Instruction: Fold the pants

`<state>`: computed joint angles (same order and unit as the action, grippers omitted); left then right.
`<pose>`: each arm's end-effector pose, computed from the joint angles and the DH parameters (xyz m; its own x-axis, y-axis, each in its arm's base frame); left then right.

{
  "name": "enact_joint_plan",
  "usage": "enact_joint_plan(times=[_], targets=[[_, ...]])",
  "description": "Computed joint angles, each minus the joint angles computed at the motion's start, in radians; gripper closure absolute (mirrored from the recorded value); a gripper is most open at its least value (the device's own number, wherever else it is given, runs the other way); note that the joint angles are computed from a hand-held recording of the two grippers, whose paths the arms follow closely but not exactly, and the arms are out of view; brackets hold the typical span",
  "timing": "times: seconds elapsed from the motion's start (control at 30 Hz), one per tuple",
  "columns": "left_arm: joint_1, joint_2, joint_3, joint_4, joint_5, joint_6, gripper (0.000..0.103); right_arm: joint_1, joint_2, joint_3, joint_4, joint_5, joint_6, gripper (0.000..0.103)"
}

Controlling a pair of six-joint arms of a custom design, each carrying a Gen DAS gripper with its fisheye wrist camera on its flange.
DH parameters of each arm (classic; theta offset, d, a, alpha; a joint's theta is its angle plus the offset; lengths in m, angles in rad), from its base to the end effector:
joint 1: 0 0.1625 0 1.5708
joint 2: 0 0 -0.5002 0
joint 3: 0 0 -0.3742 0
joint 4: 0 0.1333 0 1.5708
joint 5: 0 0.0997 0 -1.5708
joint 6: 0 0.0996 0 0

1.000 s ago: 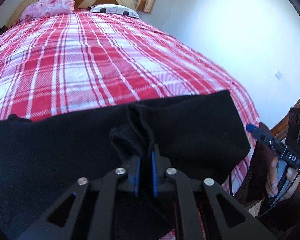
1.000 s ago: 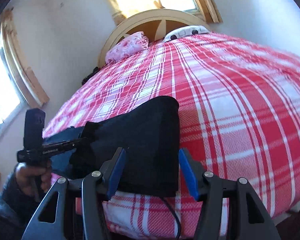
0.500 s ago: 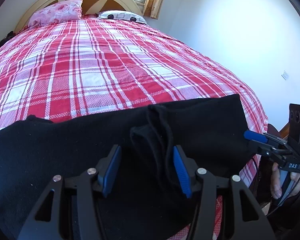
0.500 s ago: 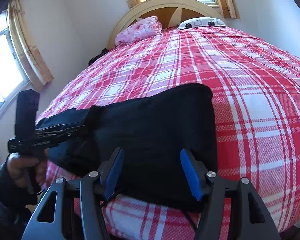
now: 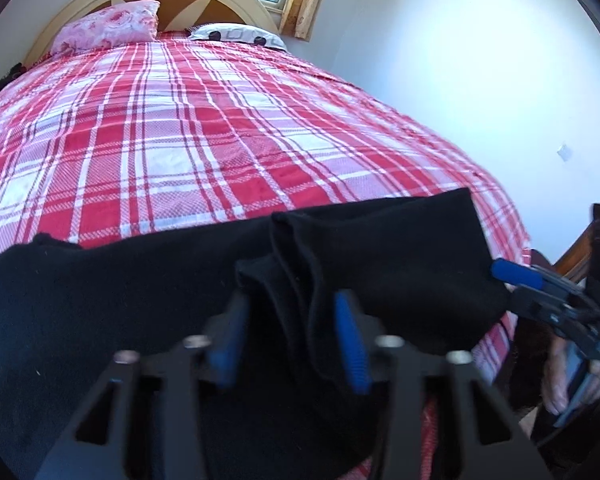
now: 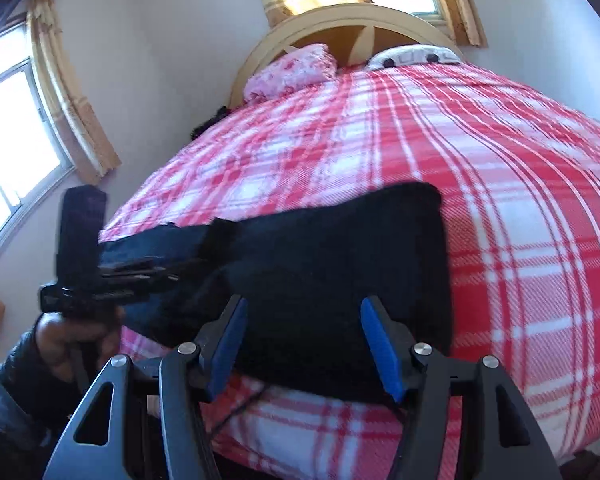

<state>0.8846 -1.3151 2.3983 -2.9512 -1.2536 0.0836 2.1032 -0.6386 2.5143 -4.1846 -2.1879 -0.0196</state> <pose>-0.1420 -0.4328 0.2546 -0.7396 0.5912 -0.3216 0.6699 0.6928 -0.2669 0.2772 -0.3215 0.1107 -0.8928 -0.0910 0.4412 -0.3931 0.6357 -0.6644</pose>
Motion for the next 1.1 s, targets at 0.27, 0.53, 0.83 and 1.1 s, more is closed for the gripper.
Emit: enact_joint_plan(times=[0.27,0.53,0.83,1.1], targets=[[-0.020,-0.022,0.001,0.018,0.040,0.017,0.091,0.026,0.011,-0.045,0.048,0.004,-0.031,0.042],[-0.015,-0.011,0.009,0.002,0.054,0.021,0.083,-0.031,0.009,-0.047,0.119,-0.024,0.037,0.042],[-0.021,-0.033,0.006,0.030,0.076,0.002,0.045,0.001,-0.015,-0.072,0.116,-0.043,0.001,0.042],[-0.012,-0.198,0.008,0.069,0.225,0.075,0.028,-0.077,-0.059,-0.125,0.240,-0.038,0.040,0.041]])
